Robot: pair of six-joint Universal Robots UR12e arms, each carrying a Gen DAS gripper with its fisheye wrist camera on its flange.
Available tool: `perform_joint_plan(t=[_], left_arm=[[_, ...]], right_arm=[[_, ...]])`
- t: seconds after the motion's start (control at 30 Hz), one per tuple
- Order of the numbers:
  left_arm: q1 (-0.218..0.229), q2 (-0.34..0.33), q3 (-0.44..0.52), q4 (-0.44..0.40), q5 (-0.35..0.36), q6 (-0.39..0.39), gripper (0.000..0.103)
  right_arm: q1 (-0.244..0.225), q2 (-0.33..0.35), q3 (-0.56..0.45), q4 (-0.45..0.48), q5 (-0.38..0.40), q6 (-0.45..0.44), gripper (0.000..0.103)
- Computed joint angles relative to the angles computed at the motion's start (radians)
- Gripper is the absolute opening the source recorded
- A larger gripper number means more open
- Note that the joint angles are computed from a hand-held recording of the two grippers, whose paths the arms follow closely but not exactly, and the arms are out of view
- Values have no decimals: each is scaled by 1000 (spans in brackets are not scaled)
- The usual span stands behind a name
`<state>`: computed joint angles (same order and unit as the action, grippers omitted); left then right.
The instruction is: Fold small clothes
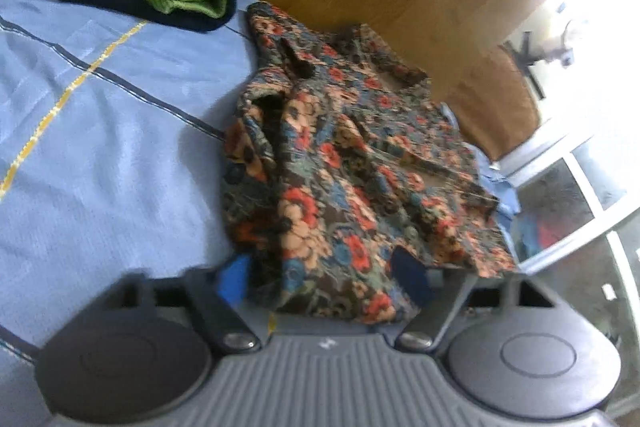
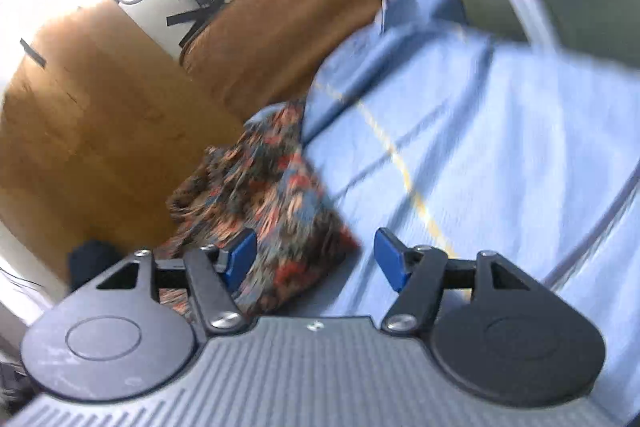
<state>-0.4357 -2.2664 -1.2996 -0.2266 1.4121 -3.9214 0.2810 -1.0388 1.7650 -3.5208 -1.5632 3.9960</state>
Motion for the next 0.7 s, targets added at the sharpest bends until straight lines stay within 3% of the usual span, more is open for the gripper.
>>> perform_joint_plan(t=[0.1, 0.2, 0.27, 0.3, 0.33, 0.4, 0.6, 0.63, 0.7], left_arm=[[4, -3, 14, -39, 4, -21, 31], [7, -6, 17, -30, 5, -44, 24], [0, -14, 18, 28, 73, -35, 22], [1, -13, 17, 33, 74, -35, 20], [0, -9, 16, 38, 79, -32, 19], [-4, 2, 6, 55, 94, -11, 15], [-26, 63, -66, 128, 181, 79, 7], [-26, 73, -84, 144, 180, 81, 7], [-34, 97, -121, 153, 217, 87, 7]], right_arm=[[18, 24, -36, 7, -19, -15, 67], [21, 37, -72, 45, 3, -11, 67], [25, 44, -102, 102, -26, -46, 51], [22, 38, -110, 147, -30, -57, 24], [17, 36, -115, 176, -18, -36, 19], [10, 30, -105, 151, 5, 9, 15], [39, -34, -24, 60, -17, -79, 11], [36, -43, -3, 21, 29, -97, 11], [44, -65, 34, 2, 45, -96, 11]])
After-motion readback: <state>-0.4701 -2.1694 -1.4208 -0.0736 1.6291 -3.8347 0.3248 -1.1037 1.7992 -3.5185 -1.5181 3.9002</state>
